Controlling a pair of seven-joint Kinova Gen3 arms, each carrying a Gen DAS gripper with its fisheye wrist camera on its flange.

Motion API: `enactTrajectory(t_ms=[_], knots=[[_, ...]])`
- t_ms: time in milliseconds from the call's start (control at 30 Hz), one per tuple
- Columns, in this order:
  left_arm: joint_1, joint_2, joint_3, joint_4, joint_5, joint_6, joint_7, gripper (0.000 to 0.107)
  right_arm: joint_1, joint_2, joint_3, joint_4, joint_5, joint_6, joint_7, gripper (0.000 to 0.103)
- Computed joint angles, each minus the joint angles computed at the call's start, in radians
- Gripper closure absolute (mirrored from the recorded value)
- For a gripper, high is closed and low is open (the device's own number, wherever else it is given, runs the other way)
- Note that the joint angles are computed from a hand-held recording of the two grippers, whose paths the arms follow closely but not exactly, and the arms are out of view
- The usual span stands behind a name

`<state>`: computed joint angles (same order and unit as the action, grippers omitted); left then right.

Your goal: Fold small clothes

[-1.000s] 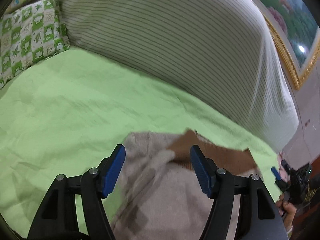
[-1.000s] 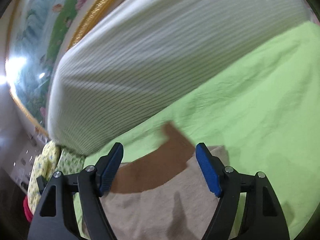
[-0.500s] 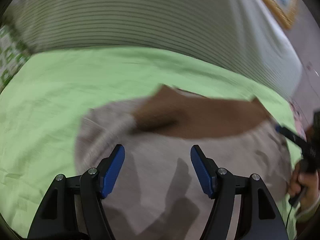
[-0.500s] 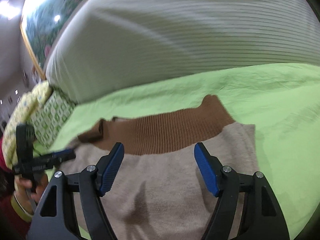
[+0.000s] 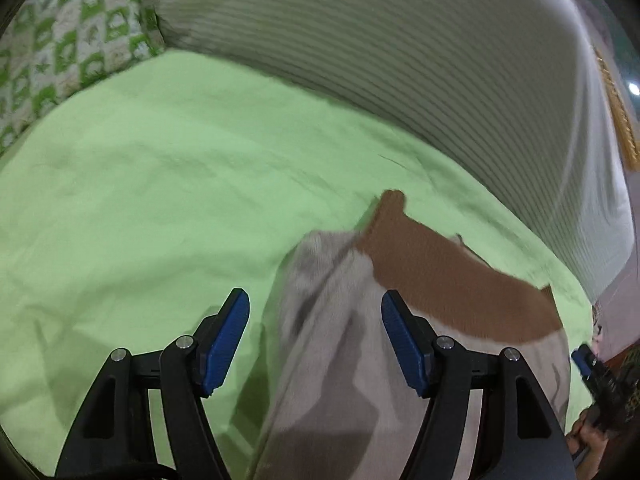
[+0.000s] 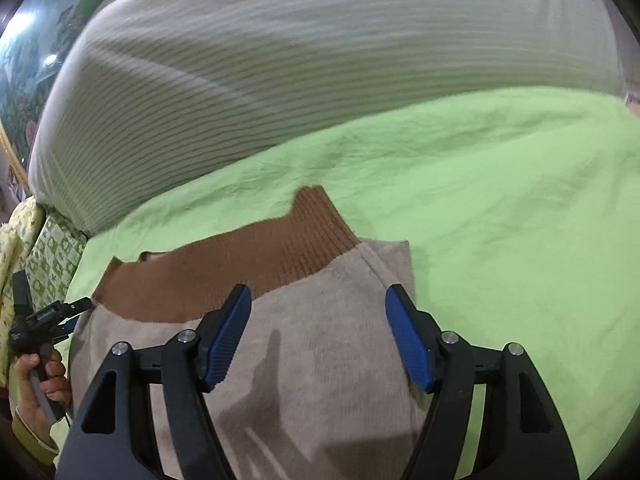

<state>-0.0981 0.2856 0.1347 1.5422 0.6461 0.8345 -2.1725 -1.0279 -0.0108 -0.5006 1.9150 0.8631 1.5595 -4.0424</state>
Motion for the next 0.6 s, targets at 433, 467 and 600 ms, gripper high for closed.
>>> enactTrajectory(t_ms=[433, 467, 600], knots=[[-0.075, -0.27, -0.162, 0.295, 0.04, 0.128, -0.103, 0.027, -0.167, 0.114, 0.006, -0.139, 0.073, 0.09, 0.005, 0.033], [-0.076, -0.272, -0.171, 0.302, 0.038, 0.136, -0.092, 0.027, -0.178, 0.119, 0.011, -0.142, 0.075, 0.082, 0.008, 0.033], [-0.091, -0.289, -0.204, 0.355, 0.04, 0.174, -0.059, 0.027, -0.216, 0.152, 0.035, -0.173, 0.071, 0.071, 0.038, 0.033]])
